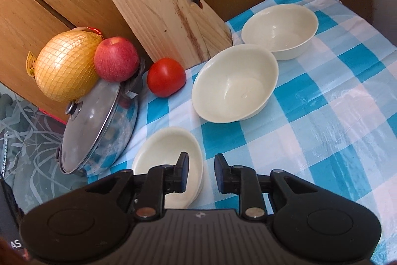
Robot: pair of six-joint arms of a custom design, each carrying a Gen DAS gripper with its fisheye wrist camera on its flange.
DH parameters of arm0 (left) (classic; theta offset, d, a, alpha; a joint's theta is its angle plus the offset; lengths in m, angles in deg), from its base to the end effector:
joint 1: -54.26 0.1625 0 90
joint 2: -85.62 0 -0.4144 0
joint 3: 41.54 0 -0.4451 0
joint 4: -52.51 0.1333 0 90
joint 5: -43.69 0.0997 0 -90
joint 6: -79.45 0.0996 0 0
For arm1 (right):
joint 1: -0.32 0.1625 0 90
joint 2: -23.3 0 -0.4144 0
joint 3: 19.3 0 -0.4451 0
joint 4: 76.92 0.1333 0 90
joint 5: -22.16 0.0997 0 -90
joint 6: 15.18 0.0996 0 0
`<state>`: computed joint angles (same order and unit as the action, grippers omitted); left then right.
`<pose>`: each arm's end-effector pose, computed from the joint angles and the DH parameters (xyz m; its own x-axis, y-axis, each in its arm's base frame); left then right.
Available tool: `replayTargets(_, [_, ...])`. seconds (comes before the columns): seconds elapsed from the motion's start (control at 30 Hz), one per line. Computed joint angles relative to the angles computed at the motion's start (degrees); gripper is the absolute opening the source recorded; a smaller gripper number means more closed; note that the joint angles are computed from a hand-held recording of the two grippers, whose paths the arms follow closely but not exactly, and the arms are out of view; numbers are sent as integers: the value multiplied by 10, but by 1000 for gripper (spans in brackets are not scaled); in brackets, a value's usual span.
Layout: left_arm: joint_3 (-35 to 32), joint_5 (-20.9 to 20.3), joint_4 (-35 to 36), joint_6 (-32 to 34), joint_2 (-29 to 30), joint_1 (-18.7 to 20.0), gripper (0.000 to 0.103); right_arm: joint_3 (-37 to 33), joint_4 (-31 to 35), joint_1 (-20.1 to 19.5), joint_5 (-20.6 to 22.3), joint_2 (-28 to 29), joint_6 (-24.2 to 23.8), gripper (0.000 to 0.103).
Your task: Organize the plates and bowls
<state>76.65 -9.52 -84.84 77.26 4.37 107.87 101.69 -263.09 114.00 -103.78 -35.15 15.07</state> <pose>-0.1599 -0.5421 0.2441 -0.7307 0.3575 -0.5817 0.5560 0.8060 -0.2031 0.2893 -0.4734 0.1088 -0.9217 0.3604 0.1432 0.1504 0.6725 -0.7246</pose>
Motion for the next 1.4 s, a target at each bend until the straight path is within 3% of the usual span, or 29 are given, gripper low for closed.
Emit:
replayTargets(0.27, [30,52,-90,43,10,-37,64,17,-19,7,-38,-15,-6,22])
replayTargets(0.5, [27,54,-121,64,39,-48,74,19,-33,9,-72,-16,-17,26])
replayTargets(0.67, [26,55,-158,90,59,-55,86,15,-44,8,-107,-12,-27,28])
replayTargets(1.1, [-12,37,-172,94,113,-47,87,11,-73,-9,-126,-8,-34,32])
replayTargets(1.4, [-32,33,-178,109,142,-39,87,5,-66,-22,-117,-6,-29,33])
